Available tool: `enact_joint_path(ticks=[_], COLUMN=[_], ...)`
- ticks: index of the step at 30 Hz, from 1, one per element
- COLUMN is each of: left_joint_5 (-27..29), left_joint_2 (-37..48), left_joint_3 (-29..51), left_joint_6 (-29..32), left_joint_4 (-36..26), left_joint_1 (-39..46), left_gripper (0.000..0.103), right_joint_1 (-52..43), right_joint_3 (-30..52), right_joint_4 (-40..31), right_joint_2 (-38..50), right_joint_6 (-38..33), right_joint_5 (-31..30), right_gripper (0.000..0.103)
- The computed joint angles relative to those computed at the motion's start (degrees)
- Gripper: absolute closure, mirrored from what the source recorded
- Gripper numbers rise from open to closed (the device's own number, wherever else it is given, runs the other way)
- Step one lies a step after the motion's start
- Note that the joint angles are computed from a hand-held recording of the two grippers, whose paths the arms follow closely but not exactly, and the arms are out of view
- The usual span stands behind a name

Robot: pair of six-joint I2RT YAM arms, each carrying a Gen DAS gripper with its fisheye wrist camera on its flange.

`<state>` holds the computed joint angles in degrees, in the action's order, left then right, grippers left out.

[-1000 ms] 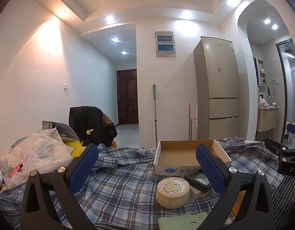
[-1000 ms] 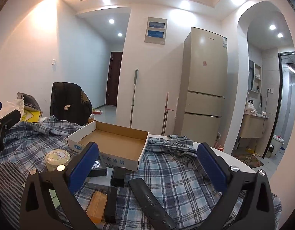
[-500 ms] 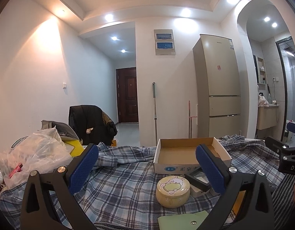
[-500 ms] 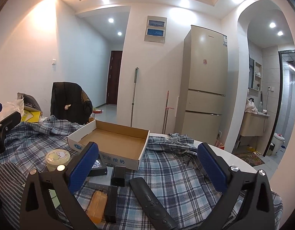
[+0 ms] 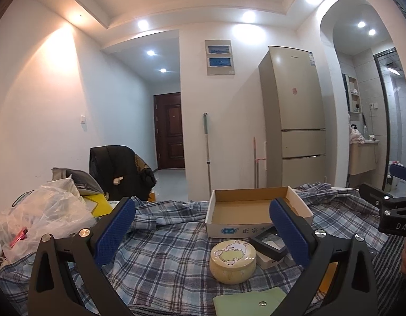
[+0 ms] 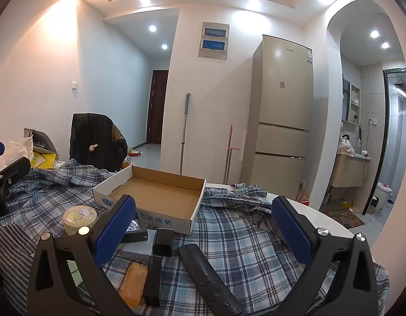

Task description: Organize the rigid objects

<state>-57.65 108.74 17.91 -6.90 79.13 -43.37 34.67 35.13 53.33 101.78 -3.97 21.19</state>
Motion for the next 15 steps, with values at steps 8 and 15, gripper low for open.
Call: enact_joint_path(ticks=[8, 15], left_joint_5=[-1.27, -0.52], left_joint_2=[1.71, 0.51], left_joint_3=[0.42, -0.08], left_joint_6=[3.00, 0.33], left_joint_4=[3.00, 1.03], left_joint_1=[-1.59, -0.78], left_gripper=[0.000, 0.000], right_joint_1=[0.10, 0.13], right_joint_3=[0.11, 0.04], right_joint_4=[0.59, 0.86], right_joint_2=[0.41, 0.53], right_joint_6=[0.08, 0.13], right_joint_5=[-0.13, -0.15], right_gripper=[0.000, 0.000])
